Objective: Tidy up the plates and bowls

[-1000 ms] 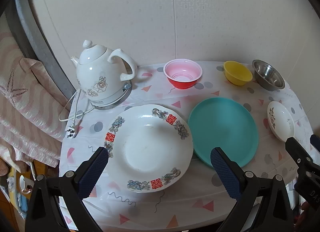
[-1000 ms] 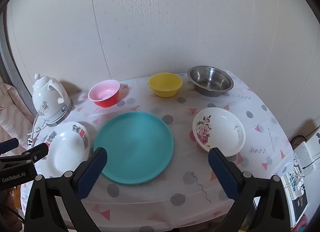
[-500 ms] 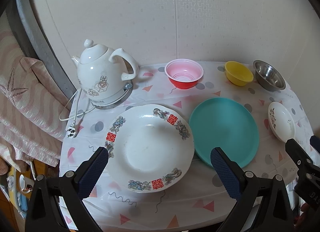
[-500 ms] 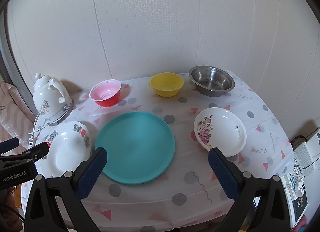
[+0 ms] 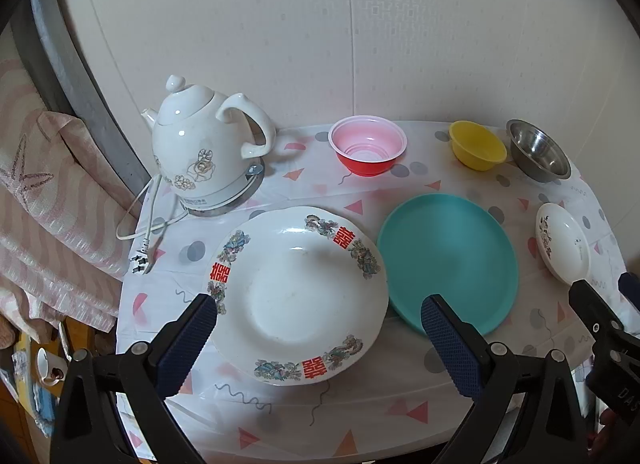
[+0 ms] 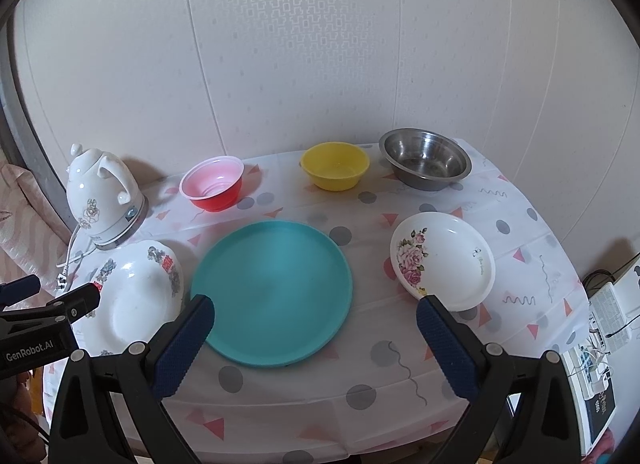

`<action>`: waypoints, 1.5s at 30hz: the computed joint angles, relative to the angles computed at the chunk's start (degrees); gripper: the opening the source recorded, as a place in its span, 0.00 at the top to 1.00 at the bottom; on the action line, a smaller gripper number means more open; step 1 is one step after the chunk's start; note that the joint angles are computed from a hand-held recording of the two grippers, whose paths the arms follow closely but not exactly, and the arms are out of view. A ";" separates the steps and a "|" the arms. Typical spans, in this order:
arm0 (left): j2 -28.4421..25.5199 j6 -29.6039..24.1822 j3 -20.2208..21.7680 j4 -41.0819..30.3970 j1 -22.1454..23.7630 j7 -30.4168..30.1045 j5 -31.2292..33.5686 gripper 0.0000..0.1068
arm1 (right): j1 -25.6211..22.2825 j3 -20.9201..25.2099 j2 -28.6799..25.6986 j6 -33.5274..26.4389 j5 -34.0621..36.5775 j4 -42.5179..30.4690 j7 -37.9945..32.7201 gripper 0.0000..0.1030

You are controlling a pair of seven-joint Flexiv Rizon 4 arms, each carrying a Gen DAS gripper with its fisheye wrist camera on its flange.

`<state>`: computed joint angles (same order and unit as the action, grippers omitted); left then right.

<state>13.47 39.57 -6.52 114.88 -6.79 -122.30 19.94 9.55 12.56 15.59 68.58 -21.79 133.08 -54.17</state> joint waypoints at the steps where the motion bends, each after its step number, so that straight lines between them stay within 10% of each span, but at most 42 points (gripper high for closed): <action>1: 0.01 0.01 0.01 0.01 0.01 0.03 -0.04 0.04 | 0.01 0.01 -0.03 0.01 -0.02 -0.01 -0.04 0.00; 45: -0.85 -2.11 1.97 0.80 1.69 0.48 -2.65 0.04 | 2.44 -0.34 -3.55 -1.03 1.78 -2.08 -1.34 0.00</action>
<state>12.62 37.46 -4.55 115.68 -5.11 -121.82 17.29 11.99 12.21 12.04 67.55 -20.01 130.99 -55.52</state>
